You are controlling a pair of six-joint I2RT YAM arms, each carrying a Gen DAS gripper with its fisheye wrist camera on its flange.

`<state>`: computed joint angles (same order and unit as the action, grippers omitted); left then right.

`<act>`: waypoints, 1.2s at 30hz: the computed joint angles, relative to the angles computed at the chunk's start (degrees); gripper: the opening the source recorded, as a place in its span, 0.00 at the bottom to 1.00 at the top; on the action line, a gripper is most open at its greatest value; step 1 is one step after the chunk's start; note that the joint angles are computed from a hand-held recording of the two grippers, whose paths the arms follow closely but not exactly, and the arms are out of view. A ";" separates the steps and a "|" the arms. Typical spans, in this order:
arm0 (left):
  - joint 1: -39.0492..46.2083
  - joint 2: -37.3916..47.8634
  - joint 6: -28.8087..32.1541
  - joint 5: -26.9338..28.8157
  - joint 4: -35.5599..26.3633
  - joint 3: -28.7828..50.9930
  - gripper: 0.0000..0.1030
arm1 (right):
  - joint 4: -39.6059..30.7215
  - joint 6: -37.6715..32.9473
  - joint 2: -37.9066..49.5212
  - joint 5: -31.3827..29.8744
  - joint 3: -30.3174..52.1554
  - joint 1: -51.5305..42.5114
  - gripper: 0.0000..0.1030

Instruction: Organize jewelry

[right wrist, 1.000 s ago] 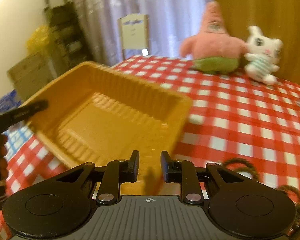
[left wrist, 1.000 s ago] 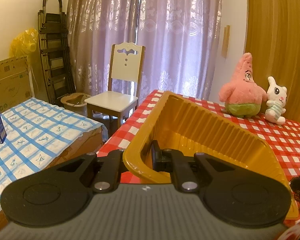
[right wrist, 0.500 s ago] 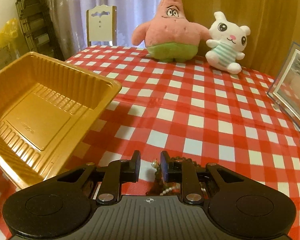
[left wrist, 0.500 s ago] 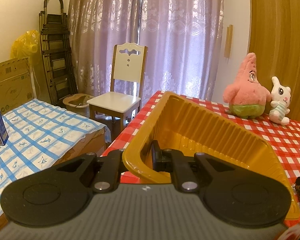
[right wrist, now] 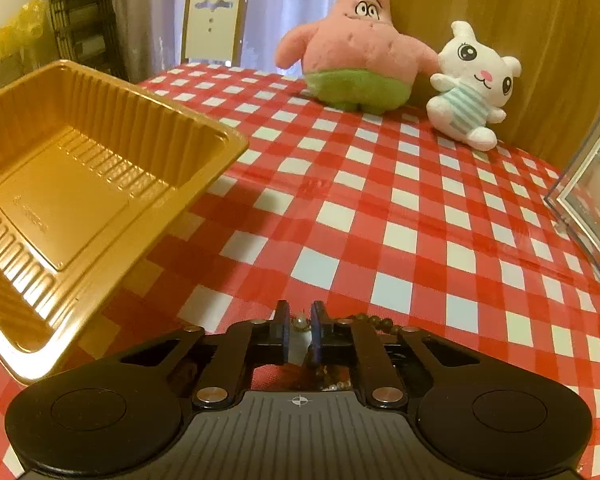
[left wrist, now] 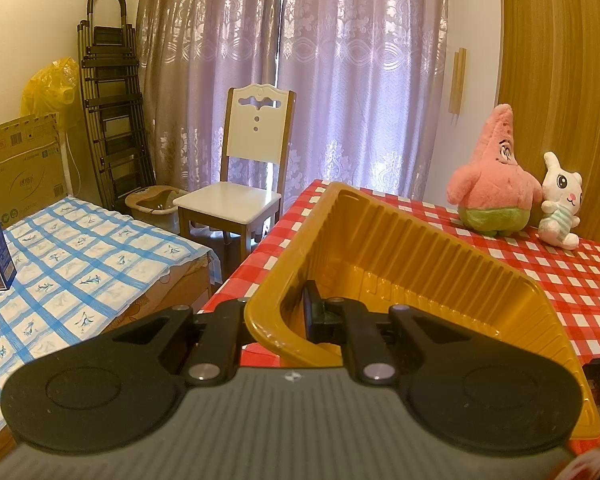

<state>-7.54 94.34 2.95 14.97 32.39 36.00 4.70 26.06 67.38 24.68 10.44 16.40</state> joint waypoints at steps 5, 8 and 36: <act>-0.25 -0.14 -0.18 -0.24 0.34 -0.54 0.11 | -0.20 0.44 -1.84 0.46 -1.04 0.62 0.09; -0.27 0.14 -0.16 -0.21 0.52 -0.45 0.11 | -2.14 1.51 -4.32 1.26 -0.97 1.39 0.09; -0.09 0.75 0.68 0.79 0.90 -0.74 0.11 | -4.95 17.70 -1.96 -2.28 11.16 20.72 0.09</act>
<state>-7.64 95.09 3.63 15.76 33.29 35.26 -0.24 43.76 65.41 22.40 21.59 37.12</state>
